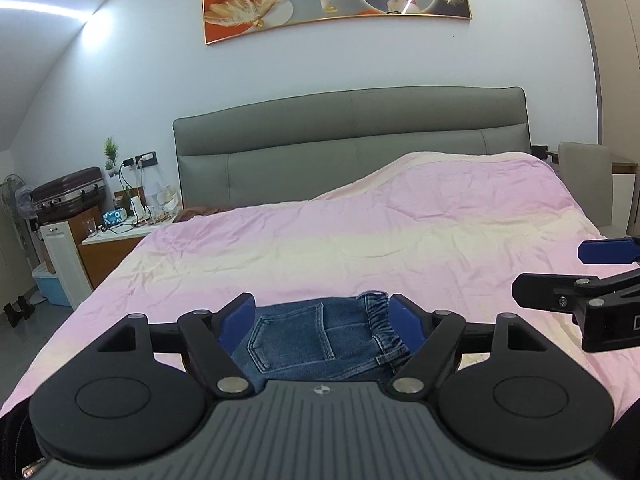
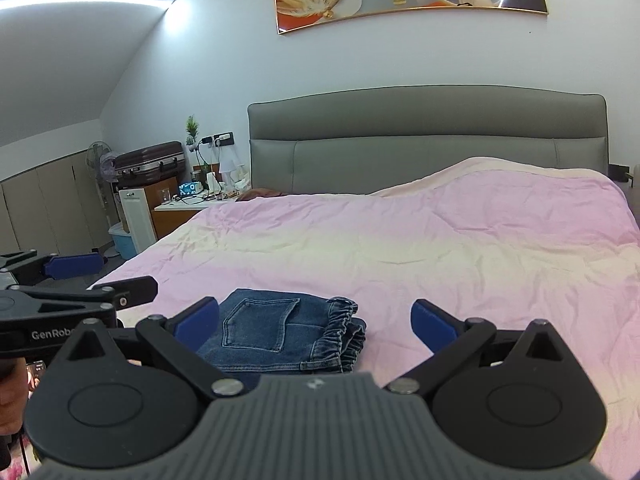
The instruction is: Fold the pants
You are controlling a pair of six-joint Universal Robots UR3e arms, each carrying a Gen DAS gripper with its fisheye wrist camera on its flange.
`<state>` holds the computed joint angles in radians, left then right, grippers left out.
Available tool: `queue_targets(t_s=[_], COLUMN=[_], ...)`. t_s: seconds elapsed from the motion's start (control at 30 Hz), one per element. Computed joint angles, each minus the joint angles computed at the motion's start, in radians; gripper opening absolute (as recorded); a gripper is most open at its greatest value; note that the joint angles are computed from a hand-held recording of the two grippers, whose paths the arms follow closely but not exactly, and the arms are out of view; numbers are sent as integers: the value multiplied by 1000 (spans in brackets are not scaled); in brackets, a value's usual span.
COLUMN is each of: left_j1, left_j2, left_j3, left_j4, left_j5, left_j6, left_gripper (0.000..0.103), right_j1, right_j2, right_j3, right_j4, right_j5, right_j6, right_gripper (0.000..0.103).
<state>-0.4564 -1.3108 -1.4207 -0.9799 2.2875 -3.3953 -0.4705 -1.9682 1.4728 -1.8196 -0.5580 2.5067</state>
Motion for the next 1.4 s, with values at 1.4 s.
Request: queue_targets(t_s=[1.4], left_j1=[14], left_j2=[27], left_j3=[-136], left_j4=[-208], left_j5=[-130], left_j6=[-288], left_gripper=[89], right_j1=[172], right_j2=[-48], right_j3=[358], right_j4=[-302], right_j5=[-289], right_j6=[84], right_gripper=[98])
